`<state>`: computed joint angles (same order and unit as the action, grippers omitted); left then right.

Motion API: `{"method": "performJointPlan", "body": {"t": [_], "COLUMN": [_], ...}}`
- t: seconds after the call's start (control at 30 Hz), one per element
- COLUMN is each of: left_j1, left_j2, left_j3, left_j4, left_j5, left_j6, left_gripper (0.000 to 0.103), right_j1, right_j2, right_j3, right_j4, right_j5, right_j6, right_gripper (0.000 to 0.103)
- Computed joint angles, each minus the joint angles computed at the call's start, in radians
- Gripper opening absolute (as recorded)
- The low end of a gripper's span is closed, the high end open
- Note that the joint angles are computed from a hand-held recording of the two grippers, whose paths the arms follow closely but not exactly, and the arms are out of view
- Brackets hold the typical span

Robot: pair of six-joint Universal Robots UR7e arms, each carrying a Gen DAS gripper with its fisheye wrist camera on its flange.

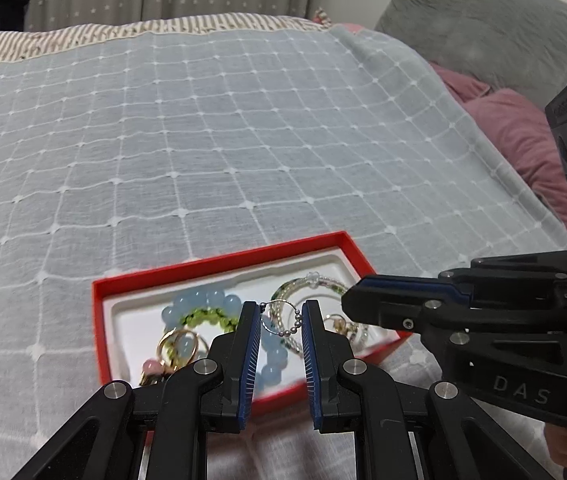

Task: Organize jewelry
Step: 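Carry the silver ring and gold earring over the red box with both tools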

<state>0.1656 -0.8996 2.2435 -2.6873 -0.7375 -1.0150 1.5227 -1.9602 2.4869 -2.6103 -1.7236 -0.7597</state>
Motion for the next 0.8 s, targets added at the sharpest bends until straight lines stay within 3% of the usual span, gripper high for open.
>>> {"method": "performJointPlan", "body": {"t": [0.3,0.8], "left_j1": [0.044,0.039], "left_j2": [0.025,0.006], "left_j3": [-0.011,0.016], "left_j4": [-0.061,-0.106], "left_j5": [-0.035,-0.028], "left_j6": [0.049,0.046], "left_gripper": [0.016,0.019], "right_j1": [-0.014,-0.047], "right_j2": [0.050,0.038], "right_j3": [-0.024,-0.037], "right_j4": [-0.002,0.019], "right_j5": [0.009,0.060], "right_j6": [0.027,0.067], "right_gripper": [0.008,0.009]}}
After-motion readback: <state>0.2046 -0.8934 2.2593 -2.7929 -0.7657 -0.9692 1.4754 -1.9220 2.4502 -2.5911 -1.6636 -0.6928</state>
